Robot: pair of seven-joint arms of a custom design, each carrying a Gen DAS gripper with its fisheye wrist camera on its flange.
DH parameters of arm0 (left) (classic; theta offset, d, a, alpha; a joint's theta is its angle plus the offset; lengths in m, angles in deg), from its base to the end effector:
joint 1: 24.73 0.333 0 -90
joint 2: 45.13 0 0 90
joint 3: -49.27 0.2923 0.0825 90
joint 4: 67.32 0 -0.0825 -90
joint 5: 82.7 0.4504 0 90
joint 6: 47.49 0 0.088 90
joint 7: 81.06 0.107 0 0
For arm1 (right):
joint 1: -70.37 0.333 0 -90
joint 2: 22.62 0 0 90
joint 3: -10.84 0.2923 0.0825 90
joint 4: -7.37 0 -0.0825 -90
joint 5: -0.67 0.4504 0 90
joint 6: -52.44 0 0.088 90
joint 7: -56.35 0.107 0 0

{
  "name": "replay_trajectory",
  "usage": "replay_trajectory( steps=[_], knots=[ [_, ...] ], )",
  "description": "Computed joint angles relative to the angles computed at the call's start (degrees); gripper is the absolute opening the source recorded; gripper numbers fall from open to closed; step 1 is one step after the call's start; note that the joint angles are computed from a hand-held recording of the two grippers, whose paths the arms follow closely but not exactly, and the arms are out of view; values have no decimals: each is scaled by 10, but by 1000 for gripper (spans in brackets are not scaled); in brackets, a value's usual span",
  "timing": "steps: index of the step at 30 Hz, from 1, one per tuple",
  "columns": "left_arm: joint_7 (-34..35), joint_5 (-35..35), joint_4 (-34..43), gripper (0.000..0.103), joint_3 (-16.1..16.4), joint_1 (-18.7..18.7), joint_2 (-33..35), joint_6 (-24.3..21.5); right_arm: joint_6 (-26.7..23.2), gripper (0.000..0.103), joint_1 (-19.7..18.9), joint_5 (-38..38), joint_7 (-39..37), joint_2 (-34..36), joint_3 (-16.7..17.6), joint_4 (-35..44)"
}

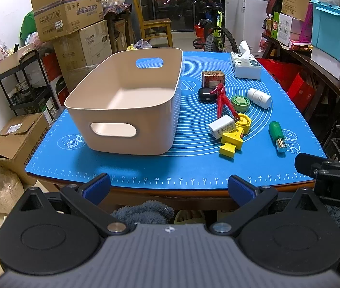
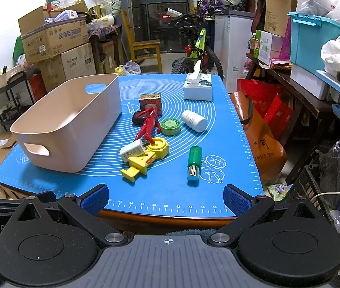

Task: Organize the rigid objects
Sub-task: 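Move the left tool to the basket rim and the right tool toward the green tube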

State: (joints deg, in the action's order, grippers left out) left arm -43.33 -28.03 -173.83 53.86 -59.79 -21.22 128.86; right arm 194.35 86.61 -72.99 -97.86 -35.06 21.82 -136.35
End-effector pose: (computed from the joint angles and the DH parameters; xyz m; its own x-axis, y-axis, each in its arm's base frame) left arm 0.5729 -0.4181 0.2991 -0.5014 -0.8597 -0.0975 -0.5472 0.4024 -0.7339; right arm 0.4581 0.2355 0.3083 -0.4807 -0.8740 -0.0710 -0.5239 0.3511 -0.7760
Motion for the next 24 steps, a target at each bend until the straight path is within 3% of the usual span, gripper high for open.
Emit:
replay_trajectory(
  steps=[3,6,7,10,15,20,24],
  knots=[
    [43,-42,2,103,-32,29,4,2,-9,101,0,3,0,-7,2,-4],
    [73,-83,-5,103,-41,41,2,8,-3,101,-2,3,-6,-11,1,-4],
    [111,-125,-5,103,-65,66,-1,5,-10,101,1,9,-10,-10,4,3],
    [133,-167,-5,103,-74,77,-2,8,-9,101,-2,1,-7,-18,4,3],
    [161,-200,30,103,-47,61,8,-12,-22,101,-9,-12,-17,-16,4,20],
    [157,-215,88,103,-21,52,31,-25,-6,101,-24,-26,-19,-6,-10,44],
    [192,-242,150,103,-40,75,65,-53,15,101,-37,-27,-29,17,-26,63]
  ],
)
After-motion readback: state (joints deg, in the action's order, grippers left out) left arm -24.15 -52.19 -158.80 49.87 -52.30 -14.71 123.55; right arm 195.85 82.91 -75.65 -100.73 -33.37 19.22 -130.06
